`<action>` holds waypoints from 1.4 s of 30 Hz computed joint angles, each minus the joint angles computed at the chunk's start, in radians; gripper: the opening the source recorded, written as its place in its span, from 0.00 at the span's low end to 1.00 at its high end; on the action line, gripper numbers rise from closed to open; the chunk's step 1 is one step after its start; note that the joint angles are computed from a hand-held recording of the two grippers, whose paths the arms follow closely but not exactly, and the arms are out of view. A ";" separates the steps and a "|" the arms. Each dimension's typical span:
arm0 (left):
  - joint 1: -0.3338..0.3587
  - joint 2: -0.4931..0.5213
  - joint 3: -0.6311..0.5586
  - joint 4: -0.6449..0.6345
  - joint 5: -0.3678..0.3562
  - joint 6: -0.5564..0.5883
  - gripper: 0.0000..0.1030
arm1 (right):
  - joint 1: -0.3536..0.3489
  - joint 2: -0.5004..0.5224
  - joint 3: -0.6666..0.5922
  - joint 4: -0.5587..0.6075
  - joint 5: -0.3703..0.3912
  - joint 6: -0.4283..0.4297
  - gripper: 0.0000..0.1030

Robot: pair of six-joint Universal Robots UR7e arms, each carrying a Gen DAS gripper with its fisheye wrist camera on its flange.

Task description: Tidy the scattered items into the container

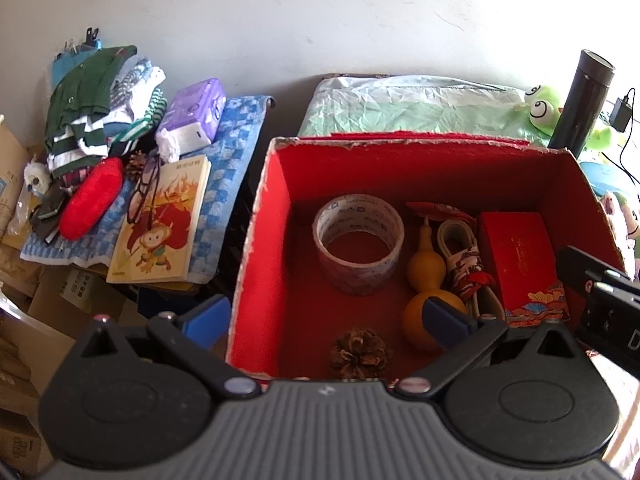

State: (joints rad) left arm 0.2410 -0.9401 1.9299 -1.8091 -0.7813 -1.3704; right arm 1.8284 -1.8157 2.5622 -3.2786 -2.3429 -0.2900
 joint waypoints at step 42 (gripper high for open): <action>-0.026 -0.066 0.062 0.065 0.041 -0.080 0.99 | 0.110 0.130 -0.024 -0.020 -0.156 0.044 0.86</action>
State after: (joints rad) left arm 0.2147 -1.0061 1.9916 -1.7440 -0.7406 -1.4507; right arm 1.9380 -1.6858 2.5377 -3.2987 -2.4986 -0.2457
